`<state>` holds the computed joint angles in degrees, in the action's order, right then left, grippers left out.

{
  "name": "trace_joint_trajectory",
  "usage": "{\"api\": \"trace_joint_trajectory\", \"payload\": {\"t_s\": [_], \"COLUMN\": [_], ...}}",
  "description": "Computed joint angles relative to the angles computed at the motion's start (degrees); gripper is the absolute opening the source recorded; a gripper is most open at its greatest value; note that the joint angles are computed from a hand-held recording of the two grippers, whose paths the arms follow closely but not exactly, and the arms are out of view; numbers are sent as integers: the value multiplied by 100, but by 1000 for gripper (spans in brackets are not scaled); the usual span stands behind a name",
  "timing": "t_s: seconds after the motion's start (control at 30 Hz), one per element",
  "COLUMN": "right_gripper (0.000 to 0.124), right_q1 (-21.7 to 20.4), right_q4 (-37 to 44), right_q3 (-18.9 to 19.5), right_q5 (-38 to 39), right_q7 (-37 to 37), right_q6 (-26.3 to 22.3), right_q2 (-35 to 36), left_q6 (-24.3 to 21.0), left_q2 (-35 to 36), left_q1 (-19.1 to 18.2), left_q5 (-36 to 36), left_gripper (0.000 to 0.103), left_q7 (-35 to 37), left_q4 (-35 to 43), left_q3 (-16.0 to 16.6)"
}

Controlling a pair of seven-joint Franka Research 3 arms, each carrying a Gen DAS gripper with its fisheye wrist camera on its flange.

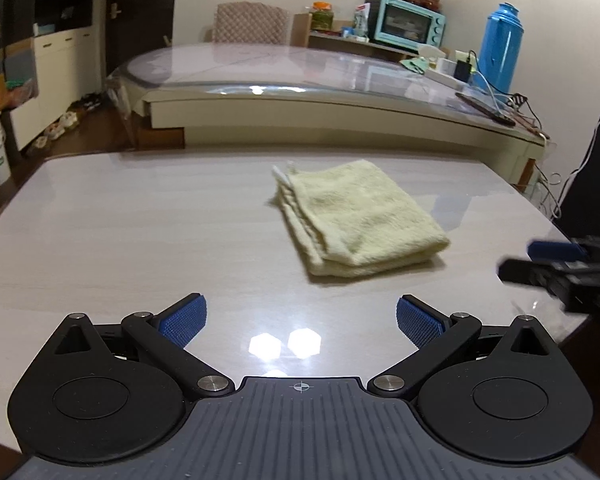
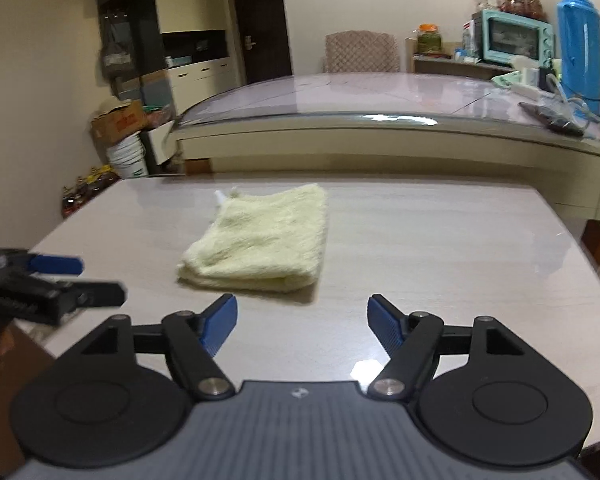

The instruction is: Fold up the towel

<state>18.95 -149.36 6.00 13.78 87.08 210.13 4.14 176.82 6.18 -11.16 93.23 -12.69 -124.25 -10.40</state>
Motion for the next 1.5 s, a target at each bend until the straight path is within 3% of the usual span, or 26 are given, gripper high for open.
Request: {"api": "trace_joint_trajectory", "payload": {"t_s": [0.07,0.23,0.43,0.53,0.63,0.77,0.83,0.9,1.03,1.23,1.33,1.5], "right_gripper": [54,54,55,56,59,65,67,67,72,73,73,74], "right_q1": [38,123,-87,-206,-306,-306,-353,-568,-1252,-891,-675,244], "right_q4": [310,1206,1642,1606,1511,1493,1490,1508,1809,2773,3537,4286], "right_q3": [-64,-241,-225,-173,-93,-93,-66,61,463,130,-58,-1041], "right_q5": [219,598,241,50,-58,-36,-99,-363,-1163,-1019,-748,-343], "right_q7": [-352,-1289,-1802,-1944,-1938,-1952,-1922,-1765,-1013,-1395,-1601,-1829], "right_q6": [-5,-380,-870,-849,-607,-482,-480,-555,-802,-1370,-1893,-2520], "right_q2": [238,843,1186,1287,1328,1377,1382,1360,1385,1788,2192,2663], "left_q6": [-83,-94,575,584,17,-939,-919,-867,-686,-423,-350,-247], "left_q2": [-11,34,689,1209,1654,1900,1902,1913,1922,1898,1899,1947], "left_q1": [-34,-113,-92,-88,-66,-453,-500,-339,-627,-820,-865,-929], "left_q5": [-442,-706,-267,-1017,-2073,-2420,-2616,-3223,-3195,-3731,-3985,-4305], "left_gripper": [103,103,103,103,103,103,103,103,103,103,103,103], "left_q7": [391,707,629,1496,2829,3606,3885,4530,4449,4748,4922,5164], "left_q4": [-72,-14,966,1541,1946,2291,2238,2108,2023,1888,1850,1857], "left_q3": [-24,32,200,210,12,189,257,105,519,809,877,971]}}
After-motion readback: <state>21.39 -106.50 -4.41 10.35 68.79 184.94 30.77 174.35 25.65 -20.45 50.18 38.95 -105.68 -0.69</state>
